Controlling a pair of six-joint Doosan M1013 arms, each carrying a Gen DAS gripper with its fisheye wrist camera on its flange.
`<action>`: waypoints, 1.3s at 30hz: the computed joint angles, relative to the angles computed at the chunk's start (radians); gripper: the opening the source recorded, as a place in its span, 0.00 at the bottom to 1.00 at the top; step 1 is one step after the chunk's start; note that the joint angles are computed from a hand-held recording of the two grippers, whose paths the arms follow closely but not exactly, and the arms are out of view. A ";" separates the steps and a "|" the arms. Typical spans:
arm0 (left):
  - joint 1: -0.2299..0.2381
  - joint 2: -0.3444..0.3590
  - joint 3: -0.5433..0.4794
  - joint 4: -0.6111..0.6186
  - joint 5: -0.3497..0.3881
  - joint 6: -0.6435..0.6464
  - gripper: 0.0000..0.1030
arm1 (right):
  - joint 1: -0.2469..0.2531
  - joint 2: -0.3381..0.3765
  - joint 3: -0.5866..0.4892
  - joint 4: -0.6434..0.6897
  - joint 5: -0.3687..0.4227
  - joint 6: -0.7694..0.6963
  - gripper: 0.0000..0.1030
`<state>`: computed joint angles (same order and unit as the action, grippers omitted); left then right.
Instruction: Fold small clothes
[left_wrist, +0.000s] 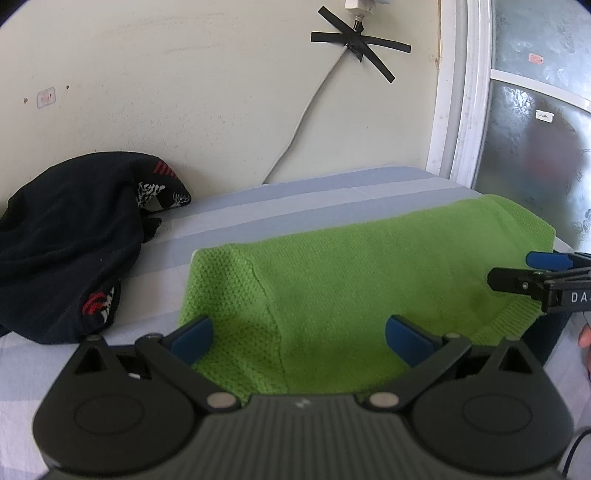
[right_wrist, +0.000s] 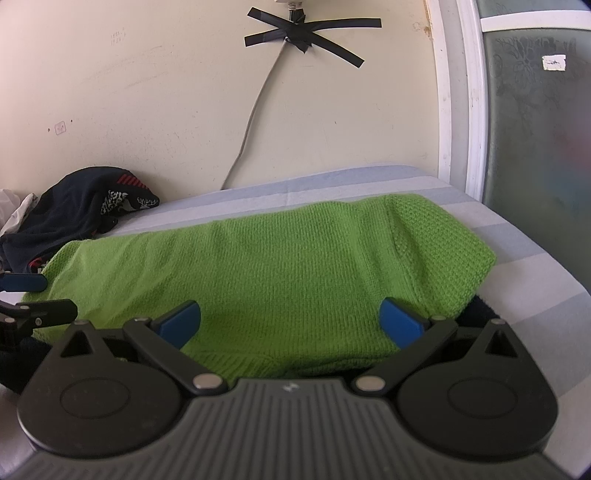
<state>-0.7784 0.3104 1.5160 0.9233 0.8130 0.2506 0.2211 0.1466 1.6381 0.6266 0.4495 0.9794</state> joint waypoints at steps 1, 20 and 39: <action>0.001 0.000 0.000 -0.002 -0.001 0.000 1.00 | 0.000 0.000 0.000 0.001 0.001 -0.002 1.00; 0.005 -0.006 0.009 -0.004 -0.020 -0.013 1.00 | 0.000 -0.005 0.005 0.002 -0.010 -0.002 0.97; 0.003 0.000 -0.001 -0.006 0.005 -0.014 1.00 | -0.043 -0.018 0.036 0.356 0.014 -0.286 0.69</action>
<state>-0.7757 0.3108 1.5149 0.9173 0.8184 0.2370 0.1782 0.1288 1.6740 0.9826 0.4633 0.6938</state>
